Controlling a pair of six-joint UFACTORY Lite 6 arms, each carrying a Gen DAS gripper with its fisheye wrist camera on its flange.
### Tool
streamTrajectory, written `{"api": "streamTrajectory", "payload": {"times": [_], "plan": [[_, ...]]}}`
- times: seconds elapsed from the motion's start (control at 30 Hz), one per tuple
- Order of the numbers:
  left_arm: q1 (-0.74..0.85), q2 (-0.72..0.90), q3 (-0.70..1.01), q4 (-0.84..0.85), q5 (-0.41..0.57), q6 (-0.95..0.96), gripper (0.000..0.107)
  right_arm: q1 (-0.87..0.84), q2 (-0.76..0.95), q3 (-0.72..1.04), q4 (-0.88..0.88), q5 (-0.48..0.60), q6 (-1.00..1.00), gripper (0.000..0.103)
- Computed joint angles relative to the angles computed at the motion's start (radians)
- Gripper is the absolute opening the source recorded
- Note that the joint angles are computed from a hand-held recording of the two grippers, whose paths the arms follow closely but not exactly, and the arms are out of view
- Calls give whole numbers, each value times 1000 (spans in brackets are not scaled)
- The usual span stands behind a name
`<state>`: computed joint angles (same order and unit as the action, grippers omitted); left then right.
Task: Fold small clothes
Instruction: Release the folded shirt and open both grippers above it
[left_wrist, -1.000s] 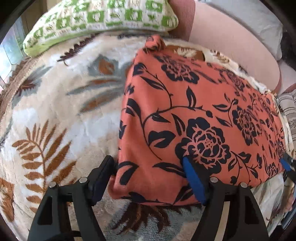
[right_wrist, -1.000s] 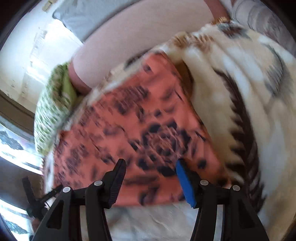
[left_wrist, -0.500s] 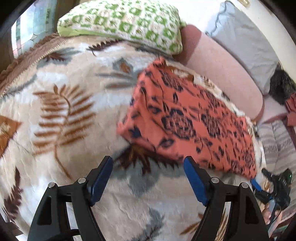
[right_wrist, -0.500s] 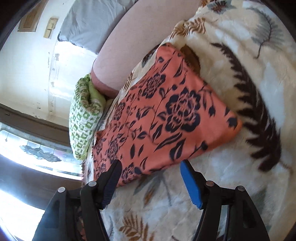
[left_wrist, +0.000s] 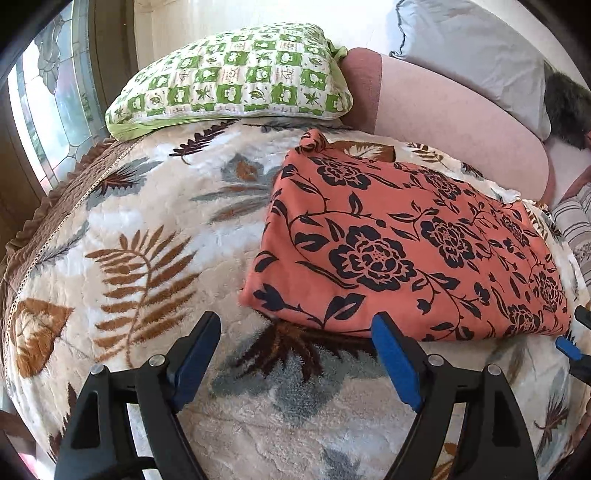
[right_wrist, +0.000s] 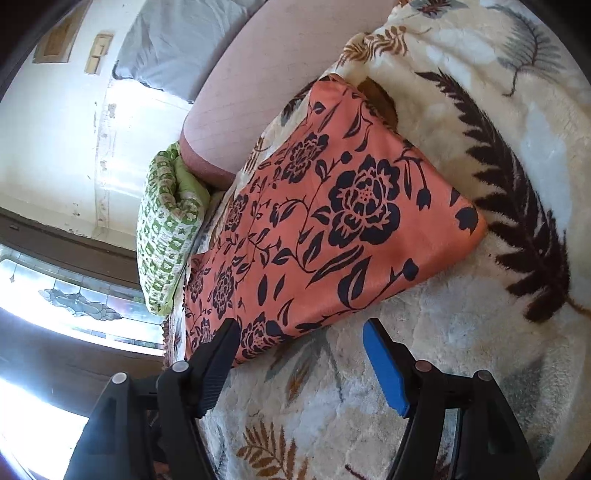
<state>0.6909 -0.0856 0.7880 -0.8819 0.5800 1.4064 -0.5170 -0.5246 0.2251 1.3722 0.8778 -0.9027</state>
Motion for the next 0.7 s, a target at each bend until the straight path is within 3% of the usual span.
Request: {"api": "streamTrajectory", "payload": {"times": [0.47,0.7], "plan": [[-96,62,23,4,-88,-37,84,97,179,56,113,-61,-99,73],[-115,130,68,50,-6,-106,84,92,228,57,122,-44,-121,73]]}}
